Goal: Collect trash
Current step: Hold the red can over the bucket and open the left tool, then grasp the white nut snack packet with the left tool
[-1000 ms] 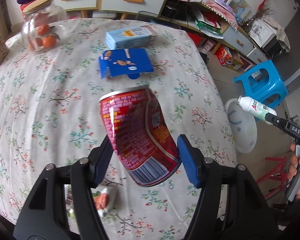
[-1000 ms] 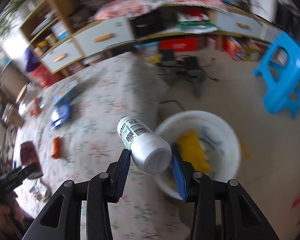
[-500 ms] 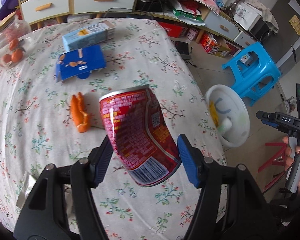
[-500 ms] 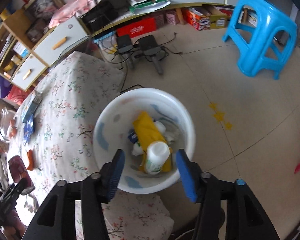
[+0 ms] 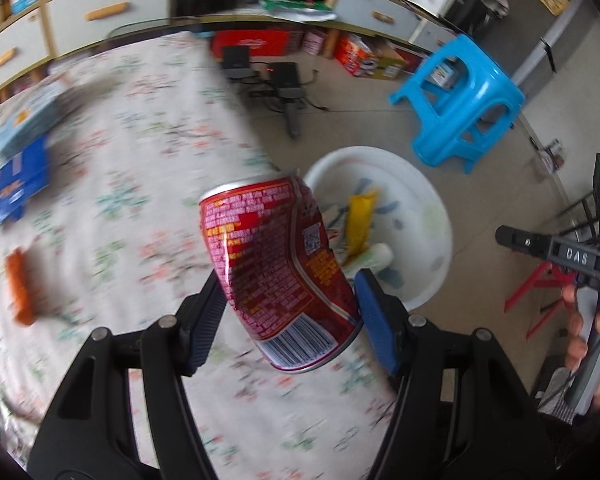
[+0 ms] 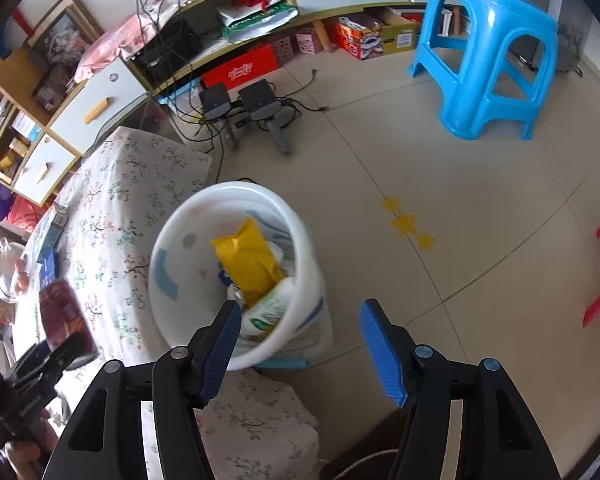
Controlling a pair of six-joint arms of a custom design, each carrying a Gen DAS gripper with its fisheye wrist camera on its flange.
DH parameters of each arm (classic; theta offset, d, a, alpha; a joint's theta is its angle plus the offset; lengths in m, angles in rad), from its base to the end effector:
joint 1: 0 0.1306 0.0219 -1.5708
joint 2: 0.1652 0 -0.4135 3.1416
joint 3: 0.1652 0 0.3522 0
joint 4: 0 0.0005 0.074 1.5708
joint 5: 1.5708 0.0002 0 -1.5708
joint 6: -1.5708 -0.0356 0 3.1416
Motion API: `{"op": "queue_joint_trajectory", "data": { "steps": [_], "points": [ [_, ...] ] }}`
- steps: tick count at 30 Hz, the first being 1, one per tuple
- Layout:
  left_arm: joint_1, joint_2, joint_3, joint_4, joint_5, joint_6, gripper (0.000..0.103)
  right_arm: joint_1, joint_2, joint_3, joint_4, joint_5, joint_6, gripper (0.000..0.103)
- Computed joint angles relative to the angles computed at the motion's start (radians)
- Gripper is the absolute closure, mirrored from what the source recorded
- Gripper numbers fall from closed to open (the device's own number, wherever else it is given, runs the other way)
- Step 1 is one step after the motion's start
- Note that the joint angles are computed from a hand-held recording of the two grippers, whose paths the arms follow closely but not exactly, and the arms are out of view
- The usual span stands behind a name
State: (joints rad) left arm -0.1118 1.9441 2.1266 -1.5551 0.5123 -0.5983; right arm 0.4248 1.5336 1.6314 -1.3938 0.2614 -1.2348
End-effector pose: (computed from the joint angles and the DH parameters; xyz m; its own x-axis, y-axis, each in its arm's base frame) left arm 0.5950 -0.0849 0.4465 -0.6963 0.5722 -0.4334 0.7084 0.6452 -0.2862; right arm 0.4180 0.1784 0.4707 -0.6047 0.7275 -0.3243 0.7177 0.6742 0.1742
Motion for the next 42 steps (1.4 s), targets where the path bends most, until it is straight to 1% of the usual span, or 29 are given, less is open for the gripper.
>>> {"op": "queue_joint_trajectory", "data": {
  "steps": [5,10,11,12,13,14,15,19,25,27,30,37,42],
  "points": [
    [-0.059,0.0,-0.006,0.002,0.015,0.006,0.037,-0.008,-0.032,-0.047,-0.012,-0.001,-0.013,0.038],
    [-0.083,0.011,0.007,-0.003,0.028,-0.004,0.037,-0.02,-0.055,-0.079,-0.013,-0.001,-0.01,0.038],
    [-0.087,0.012,0.007,0.005,0.021,0.001,0.036,-0.022,-0.058,-0.082,-0.013,0.0,-0.009,0.038],
    [-0.09,0.014,0.01,0.007,0.013,0.006,0.031,-0.023,-0.06,-0.084,-0.013,-0.001,-0.008,0.038],
    [-0.091,0.019,0.019,0.004,0.006,0.008,0.023,-0.024,-0.061,-0.085,-0.012,-0.001,-0.007,0.038],
    [-0.091,0.018,0.019,0.009,0.005,0.014,0.02,-0.024,-0.062,-0.086,-0.011,-0.001,-0.006,0.037],
    [-0.087,0.016,0.02,0.011,0.007,0.011,0.018,-0.023,-0.063,-0.088,-0.009,-0.001,-0.006,0.037],
    [-0.077,0.001,0.008,0.027,-0.02,-0.011,0.017,-0.016,-0.062,-0.08,-0.006,0.007,-0.005,0.036],
    [-0.031,-0.018,0.007,0.039,-0.036,-0.046,0.012,0.001,-0.041,-0.042,-0.011,0.018,0.007,0.035],
    [-0.009,-0.017,0.019,0.029,-0.031,-0.058,0.01,0.011,-0.026,-0.017,-0.015,0.025,0.014,0.034],
    [0.022,-0.014,0.034,0.023,-0.035,-0.066,0.007,0.03,0.002,0.029,-0.027,0.037,0.019,0.033],
    [0.116,-0.005,0.077,0.014,-0.036,-0.074,0.006,0.073,0.079,0.141,-0.045,0.053,0.05,0.031],
    [0.189,0.014,0.108,0.017,-0.043,-0.069,0.005,0.107,0.161,0.252,-0.081,0.069,0.072,0.026]
  ]
}}
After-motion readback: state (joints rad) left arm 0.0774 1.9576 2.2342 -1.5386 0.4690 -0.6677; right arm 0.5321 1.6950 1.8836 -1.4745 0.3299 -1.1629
